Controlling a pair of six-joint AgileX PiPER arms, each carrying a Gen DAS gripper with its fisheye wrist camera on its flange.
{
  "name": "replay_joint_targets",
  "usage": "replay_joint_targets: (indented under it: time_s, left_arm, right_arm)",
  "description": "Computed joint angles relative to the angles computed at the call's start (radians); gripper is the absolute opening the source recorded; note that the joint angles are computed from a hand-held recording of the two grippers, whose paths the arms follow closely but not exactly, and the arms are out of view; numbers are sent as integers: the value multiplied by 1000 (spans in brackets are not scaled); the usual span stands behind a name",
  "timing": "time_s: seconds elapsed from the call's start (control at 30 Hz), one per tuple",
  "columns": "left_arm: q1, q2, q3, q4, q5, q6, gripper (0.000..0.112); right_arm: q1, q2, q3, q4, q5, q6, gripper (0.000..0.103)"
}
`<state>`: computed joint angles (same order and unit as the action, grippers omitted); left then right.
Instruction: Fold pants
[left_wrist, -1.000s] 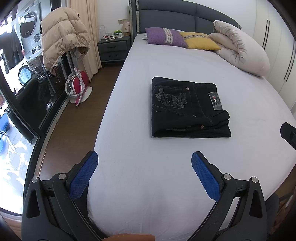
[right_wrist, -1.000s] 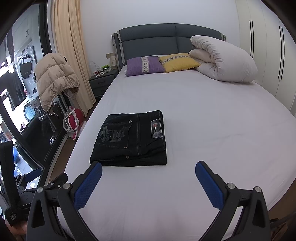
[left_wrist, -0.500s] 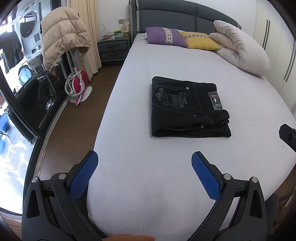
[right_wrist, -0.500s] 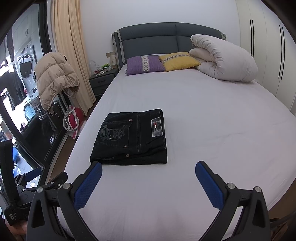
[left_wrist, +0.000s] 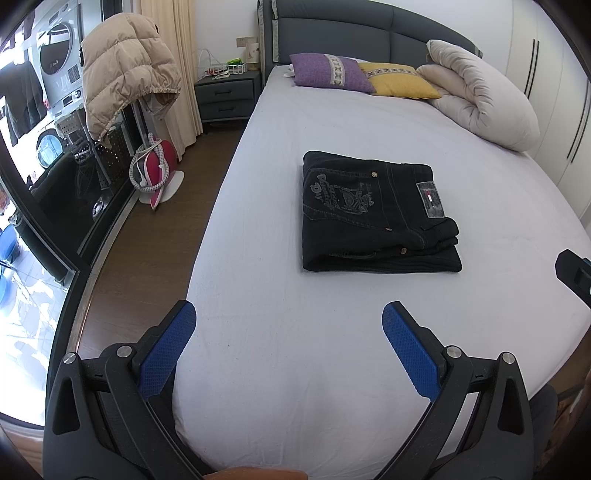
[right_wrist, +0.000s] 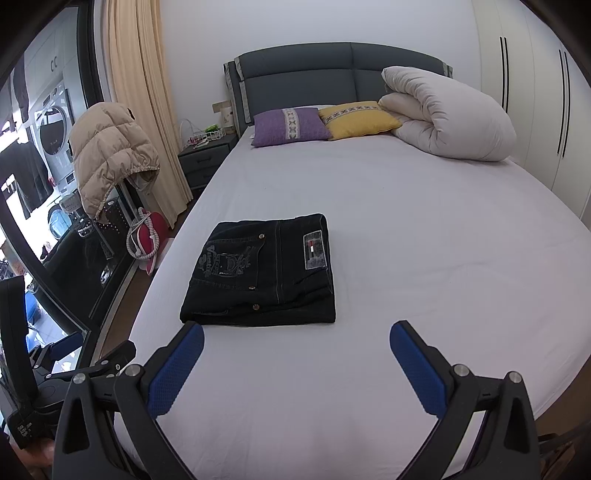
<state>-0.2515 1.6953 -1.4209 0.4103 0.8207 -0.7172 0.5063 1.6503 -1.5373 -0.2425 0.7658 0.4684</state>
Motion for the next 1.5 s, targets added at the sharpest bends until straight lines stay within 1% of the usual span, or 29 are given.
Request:
replay_joint_targets:
  time_s: [1.5]
  left_arm:
    - [-10, -2, 15, 11, -7, -17, 103]
  right_arm:
    - [-1, 4, -2, 11, 2, -10, 103]
